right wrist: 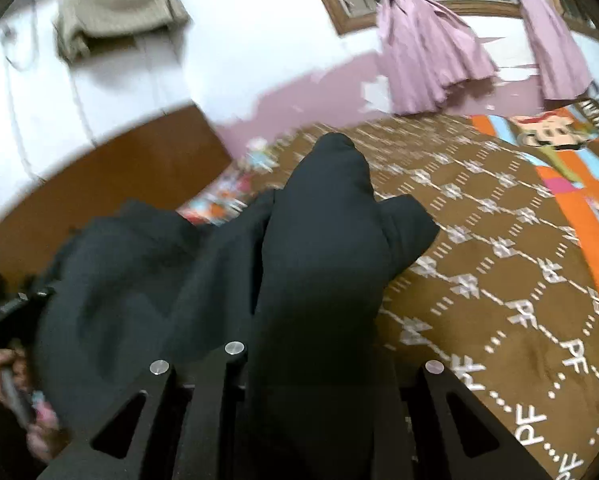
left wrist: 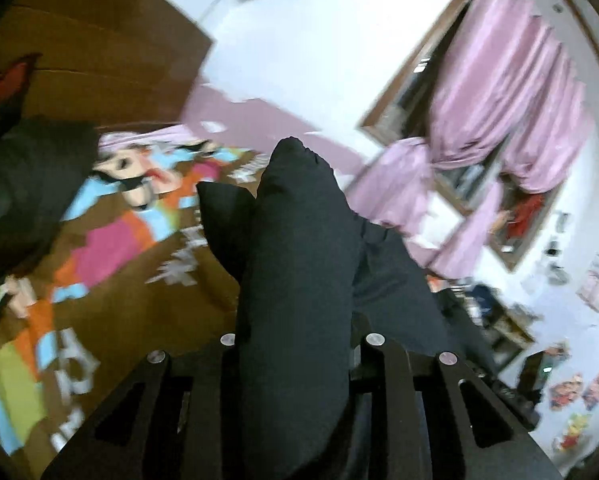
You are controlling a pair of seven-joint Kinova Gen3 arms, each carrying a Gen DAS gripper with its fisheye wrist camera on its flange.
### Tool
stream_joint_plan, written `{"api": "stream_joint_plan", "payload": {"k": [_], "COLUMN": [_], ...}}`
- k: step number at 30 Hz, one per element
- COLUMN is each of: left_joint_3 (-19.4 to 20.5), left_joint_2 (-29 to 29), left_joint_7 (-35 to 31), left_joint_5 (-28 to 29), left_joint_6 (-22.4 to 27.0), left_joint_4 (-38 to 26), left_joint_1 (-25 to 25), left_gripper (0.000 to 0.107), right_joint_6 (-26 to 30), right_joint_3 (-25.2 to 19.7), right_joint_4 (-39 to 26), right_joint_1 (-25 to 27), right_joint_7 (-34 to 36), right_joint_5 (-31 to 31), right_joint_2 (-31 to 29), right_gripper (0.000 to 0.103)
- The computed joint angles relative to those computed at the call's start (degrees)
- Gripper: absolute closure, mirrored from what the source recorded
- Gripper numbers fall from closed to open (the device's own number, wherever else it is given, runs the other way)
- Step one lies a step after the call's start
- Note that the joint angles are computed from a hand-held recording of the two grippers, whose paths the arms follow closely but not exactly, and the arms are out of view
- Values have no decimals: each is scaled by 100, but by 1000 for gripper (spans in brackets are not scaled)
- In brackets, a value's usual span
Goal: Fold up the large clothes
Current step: 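Lay the rolled black jacket down on the duvet with both tools, then open both tools and pull them back from the folded jacket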
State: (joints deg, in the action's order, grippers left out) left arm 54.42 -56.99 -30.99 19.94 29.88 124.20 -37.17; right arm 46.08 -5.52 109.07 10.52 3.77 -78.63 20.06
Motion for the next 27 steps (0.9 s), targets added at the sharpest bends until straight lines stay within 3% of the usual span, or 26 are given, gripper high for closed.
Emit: {"api": "stream_joint_plan", "payload": {"k": [5,8,11,12,13,16,22,27], "left_joint_3": [771,958,1163,1190,1243,1097,842,530], "left_joint_2": [233,65,-32,-102,-125,-383,-1138,-1218], "left_joint_7": [85,-167,-233,-222,-119,-281,-487,-857], "left_joint_5": [221,395,233,232,169,354,109,365], "left_joint_6": [512,948,1647,1880,2113,2739,3816,4227], "left_joint_4": [59,-212,-741,-860,-1007,-1216,-1855,-2220], "left_joint_1": [-748,-1127,-1529,-1633,-1728,-1937,-2235,-2280], "left_gripper": [83,76,67,64,57,44,15,13], "right_joint_6": [-712,-1085,-1229,-1323,-1436,-1469,-1156,-974], "right_joint_3": [13,2,214,136,-47,3,401,640], "right_joint_4": [340,301,366,473,616,869,1183,1300], "right_joint_1": [-131,-287,-529,-464,-294,-288,-493,-693], "right_joint_7": [433,101,-44,95,326,893,1114,260], "right_joint_5": [-287,91,93,-89,-304,-758,-934,-485], "right_joint_2": [-55,-165,-310,-418,-536,-823,-1466,-2156], "right_gripper": [73,64,35,23,19,13,5,4]}}
